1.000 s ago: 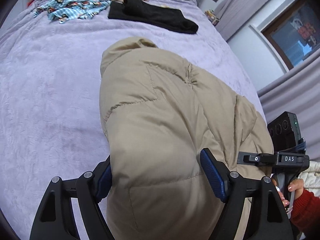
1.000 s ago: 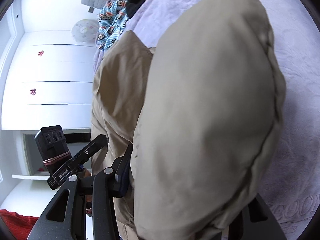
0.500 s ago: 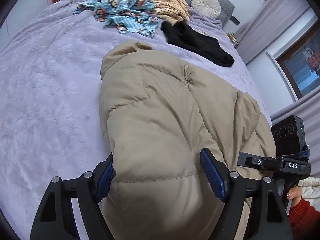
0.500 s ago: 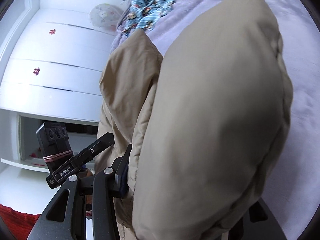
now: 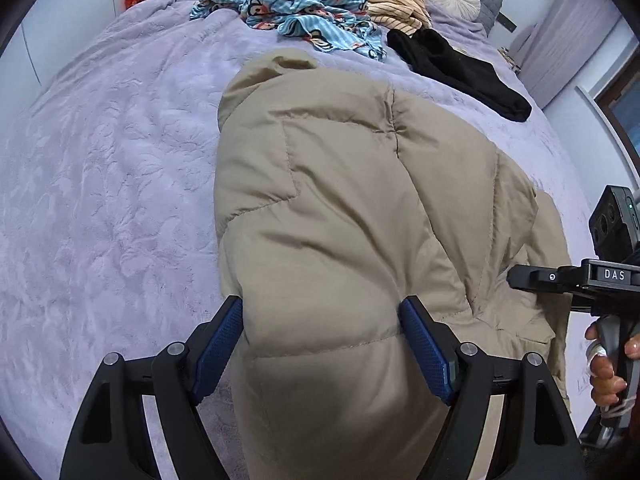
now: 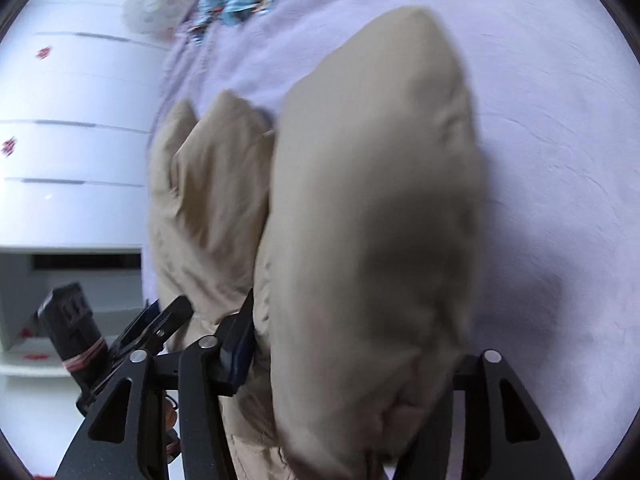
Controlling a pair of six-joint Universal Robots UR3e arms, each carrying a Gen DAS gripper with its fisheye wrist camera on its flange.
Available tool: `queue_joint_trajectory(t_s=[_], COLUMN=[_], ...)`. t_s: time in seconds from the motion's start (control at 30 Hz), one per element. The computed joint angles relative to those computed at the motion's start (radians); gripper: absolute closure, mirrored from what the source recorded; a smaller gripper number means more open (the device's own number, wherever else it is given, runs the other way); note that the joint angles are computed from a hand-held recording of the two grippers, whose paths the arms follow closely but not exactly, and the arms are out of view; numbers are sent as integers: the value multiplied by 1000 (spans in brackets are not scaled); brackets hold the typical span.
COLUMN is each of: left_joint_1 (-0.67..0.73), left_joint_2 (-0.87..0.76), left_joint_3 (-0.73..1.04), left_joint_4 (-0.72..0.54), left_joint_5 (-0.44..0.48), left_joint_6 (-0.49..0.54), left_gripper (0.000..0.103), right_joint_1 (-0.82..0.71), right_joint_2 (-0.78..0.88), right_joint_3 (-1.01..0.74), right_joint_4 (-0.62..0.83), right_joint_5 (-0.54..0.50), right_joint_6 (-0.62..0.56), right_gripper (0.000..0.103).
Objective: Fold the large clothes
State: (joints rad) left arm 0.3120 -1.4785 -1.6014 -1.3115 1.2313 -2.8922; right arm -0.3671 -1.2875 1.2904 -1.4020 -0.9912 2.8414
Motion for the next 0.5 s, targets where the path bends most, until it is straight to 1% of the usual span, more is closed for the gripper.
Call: queue_joint_trajectory(t_s=[0.07,0.13,0.17,0.2,0.23,0.27,0.3,0.33,0.37,0.4,0.47,0.5], left_joint_1=[23,45,48,44,30,15,2,-19,-43,-62,-115,-147], left_joint_2=[22,3,-26,-61,-113,-167,-219,-270,-317,-347,-376,-376], left_joint_3=[19,75,111,151,194,234,269,303,333,351,347,338], left_joint_4=[17,24,36,46,66,86,100,108,109,112,146,165], left_joint_5=[-9,-16,-14,-5,20,40,51,71,90,100,119,144], left_joint_6=[0,-8,-17,-27,-45,-63,-77,-93,-108,-117,-132,-142], left_gripper=[22,22,22,22,22,22,22,22,22,22,22,22], right_joint_1=[-46,-14,-30,-59,-78,-88,-94,-74,-22,49,165,218], right_joint_2=[-64,-104,-151,-164,-180,-185,-182,-167,-137,-95,-14,23], right_joint_3=[26,37,41,4,-29,-53,-79,-106,-137,-178,-216,-228], right_joint_4=[10,-83,-112,-115,-117,-109,-91,-91,-105,-131,-220,-272], right_joint_5=[-41,-114,-159,-168,-148,-114,-76,-53,-36,-29,-50,-89], right_joint_6=[12,115,127,114,104,88,59,45,58,102,176,217], right_gripper=[44,44,44,49,64,70,72,73,73,74,74,74])
